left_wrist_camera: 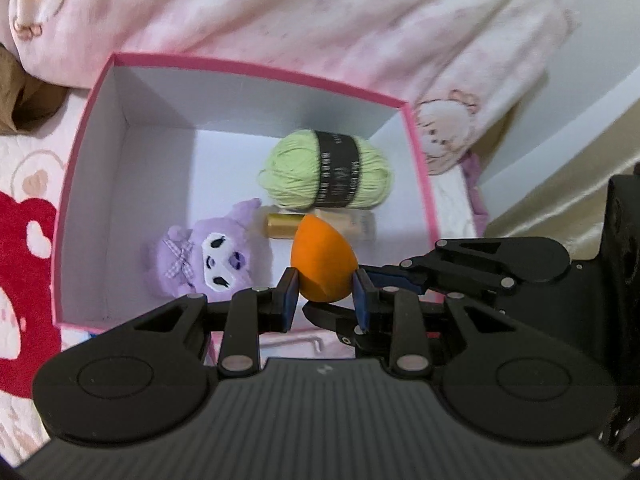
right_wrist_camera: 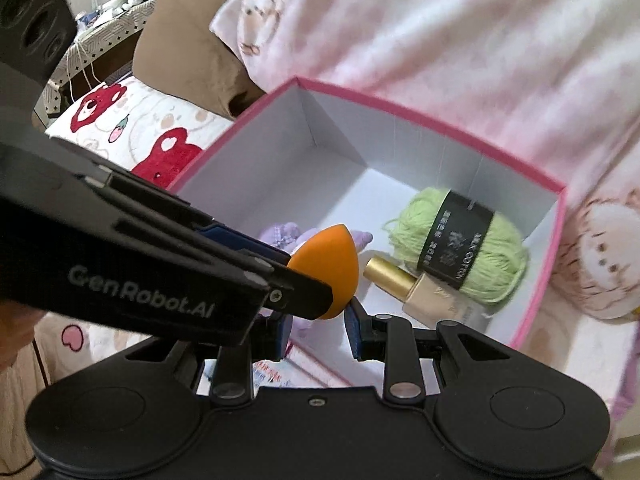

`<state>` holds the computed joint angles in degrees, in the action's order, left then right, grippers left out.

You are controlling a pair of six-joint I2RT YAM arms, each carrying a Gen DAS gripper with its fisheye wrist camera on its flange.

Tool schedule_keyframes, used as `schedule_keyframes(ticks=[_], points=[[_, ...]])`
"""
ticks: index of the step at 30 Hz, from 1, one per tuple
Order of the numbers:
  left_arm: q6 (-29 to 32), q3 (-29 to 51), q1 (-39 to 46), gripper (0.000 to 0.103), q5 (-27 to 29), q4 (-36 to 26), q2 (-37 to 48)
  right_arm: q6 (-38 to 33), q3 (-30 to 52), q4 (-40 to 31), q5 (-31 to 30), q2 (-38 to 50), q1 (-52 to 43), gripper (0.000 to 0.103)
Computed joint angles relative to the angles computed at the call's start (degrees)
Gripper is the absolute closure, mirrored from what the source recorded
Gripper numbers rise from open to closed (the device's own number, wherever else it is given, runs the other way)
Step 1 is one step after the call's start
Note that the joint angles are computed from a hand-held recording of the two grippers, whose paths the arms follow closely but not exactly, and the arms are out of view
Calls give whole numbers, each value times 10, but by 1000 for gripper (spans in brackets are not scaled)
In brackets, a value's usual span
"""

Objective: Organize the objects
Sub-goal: 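Carry the sponge with the left gripper into the pink box, then open the left gripper to release the sponge beside the plush toy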

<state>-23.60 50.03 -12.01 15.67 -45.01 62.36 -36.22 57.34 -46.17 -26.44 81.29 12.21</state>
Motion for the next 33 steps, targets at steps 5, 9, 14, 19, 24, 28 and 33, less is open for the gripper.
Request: schedule_keyframes(ticks=[5,9,14,19,24,28,33], points=[[-2,-20,18,75,14,54,62,16,38,-1,-18,96,-10,70],[8,-29,47,75,52,74,104,55,73,-26,-22,158,-14,70],[4,-34,64,75,69,98,133,81,84,-13,0,183,8,69],[6,-40,57,75,51,113,142,92,77,6,-15,193,0,66],[13,-54,57,75,43,130,140,99,73,11,-20,190,-10,57],[24,-56,43,73,0,128,101,90,61,14,-43,170,-28,57],[27,-52,36,55,-16,97,46,87,44,6,-57,122,-58,57]])
